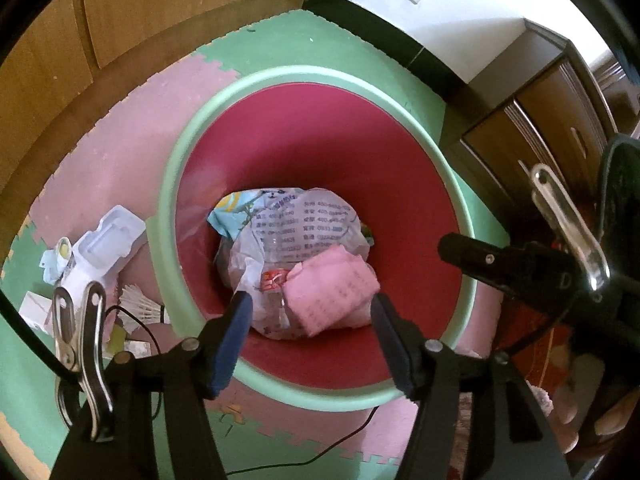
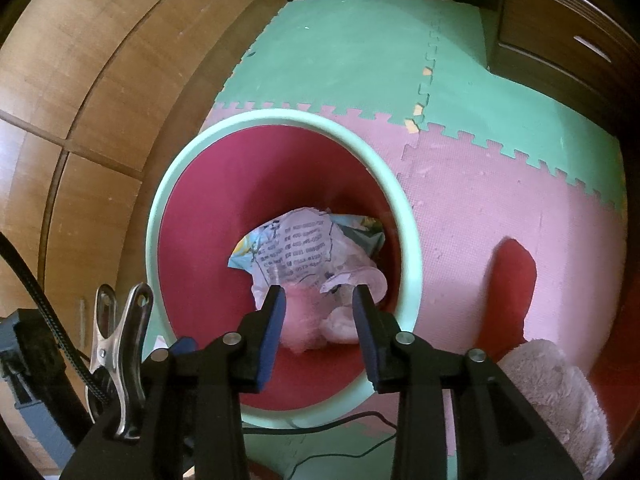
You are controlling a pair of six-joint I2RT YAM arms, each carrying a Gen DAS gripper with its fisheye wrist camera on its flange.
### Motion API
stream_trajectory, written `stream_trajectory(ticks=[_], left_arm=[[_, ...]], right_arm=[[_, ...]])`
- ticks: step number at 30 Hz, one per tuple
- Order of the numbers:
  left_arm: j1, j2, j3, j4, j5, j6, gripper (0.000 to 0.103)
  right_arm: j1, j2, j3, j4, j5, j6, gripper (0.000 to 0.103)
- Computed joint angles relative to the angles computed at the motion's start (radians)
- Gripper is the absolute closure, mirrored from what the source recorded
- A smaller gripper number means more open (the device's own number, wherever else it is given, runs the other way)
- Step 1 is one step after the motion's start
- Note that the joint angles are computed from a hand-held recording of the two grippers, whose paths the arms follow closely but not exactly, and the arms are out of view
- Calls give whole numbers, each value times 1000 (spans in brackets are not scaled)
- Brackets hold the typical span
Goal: Collect trash
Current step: 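Open both tools to drop the paper and plastic piece into the bucket, then move both tools back toward the trash pile on the floor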
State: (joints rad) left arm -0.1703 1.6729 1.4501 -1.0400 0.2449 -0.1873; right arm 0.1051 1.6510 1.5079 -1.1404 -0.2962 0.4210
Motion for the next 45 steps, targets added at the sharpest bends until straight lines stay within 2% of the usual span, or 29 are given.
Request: stream_trajectory(ticks=[13,21,26,34,42,45], left_arm=[[59,-79,-13,-62,-5,36,38],[196,-193,-22,-175,-38,171,38],[380,-233,4,-262,-44,291,38],[687,-166,166,-385,-26,461,38],[813,-61,325,-450,-57,585,38],[825,-28,343,-440,-91,611,38]], right_arm=[[41,-41,-14,10,-35,10,67],[131,-114,-50,13,-44,27,67],[207,-140,-44,10,-22,39,67],[343,-159,-47,33,-22,109,67],[509,-91,29,35,13,104,67],[559,-59,46,42,34,89,67]])
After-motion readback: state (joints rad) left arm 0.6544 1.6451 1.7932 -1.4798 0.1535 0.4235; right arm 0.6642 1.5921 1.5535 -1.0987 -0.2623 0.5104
